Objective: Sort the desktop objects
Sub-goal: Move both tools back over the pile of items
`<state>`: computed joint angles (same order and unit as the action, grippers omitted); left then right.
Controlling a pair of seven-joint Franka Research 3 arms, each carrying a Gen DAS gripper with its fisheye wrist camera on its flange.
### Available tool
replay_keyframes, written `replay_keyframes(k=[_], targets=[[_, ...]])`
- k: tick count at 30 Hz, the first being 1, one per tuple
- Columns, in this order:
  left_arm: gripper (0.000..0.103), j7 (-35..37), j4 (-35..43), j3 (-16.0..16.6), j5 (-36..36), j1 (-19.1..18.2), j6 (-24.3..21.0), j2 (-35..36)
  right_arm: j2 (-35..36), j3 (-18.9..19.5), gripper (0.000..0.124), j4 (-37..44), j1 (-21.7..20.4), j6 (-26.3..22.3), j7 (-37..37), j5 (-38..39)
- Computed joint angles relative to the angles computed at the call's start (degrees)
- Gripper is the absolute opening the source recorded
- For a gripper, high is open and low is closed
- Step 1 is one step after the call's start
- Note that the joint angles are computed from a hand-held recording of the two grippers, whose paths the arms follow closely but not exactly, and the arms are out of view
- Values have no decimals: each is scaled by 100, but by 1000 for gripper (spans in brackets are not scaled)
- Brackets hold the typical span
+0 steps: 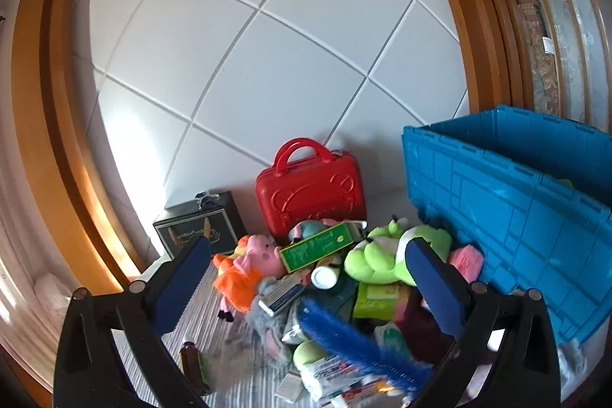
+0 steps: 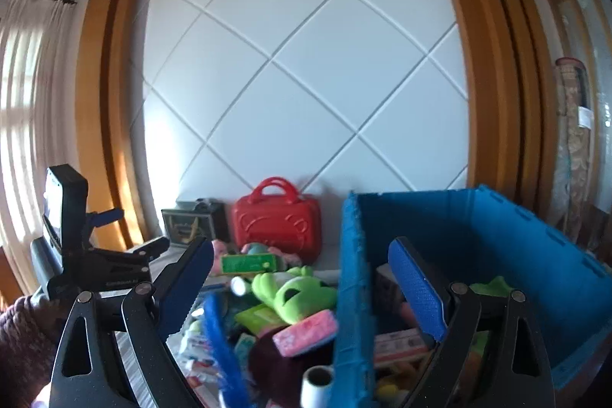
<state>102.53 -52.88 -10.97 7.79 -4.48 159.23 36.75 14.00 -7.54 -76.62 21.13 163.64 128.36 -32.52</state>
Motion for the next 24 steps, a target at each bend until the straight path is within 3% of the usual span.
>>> replay_keyframes(k=[2,4,7,9,14,16,19,21,24], targets=[[103,473,-687,-293,-206,401,254,-278,260,326,94,183,-66,-131,-642,530],[103,1047,-1330,-615,-480,814,415,-512,503,397,94,343,74,-394,-980,744],[103,1849,-1968,-966,-912,1283,359,-697,767,351,94,456,316,-655,-1065,920],[103,2778,-2389,-1516,-1526,1824,222,-797,951,381,94,586,372,-838,-1181,1163],[103,3963,-2988,-1773,-2315,2218,-312,-948,1304,411,94,793,470,-1441,-1461,1649],[103,4344,-3052,-1828,-2598,2279,-612,-930,1326,200,94,638,624,-1547,-1132,1510],[103,4644,-3201,-1686,-2767,2139,-720,-942,1214,-20,94,173,765,-1601,-408,1316],[103,4811,-3273,-1621,-2953,2064,-732,-964,1090,-454,93,-167,1148,-1725,463,397],[103,5001,-3207,-1550,-3285,1980,-988,-945,1017,-789,93,-488,1434,-1799,1695,-584]])
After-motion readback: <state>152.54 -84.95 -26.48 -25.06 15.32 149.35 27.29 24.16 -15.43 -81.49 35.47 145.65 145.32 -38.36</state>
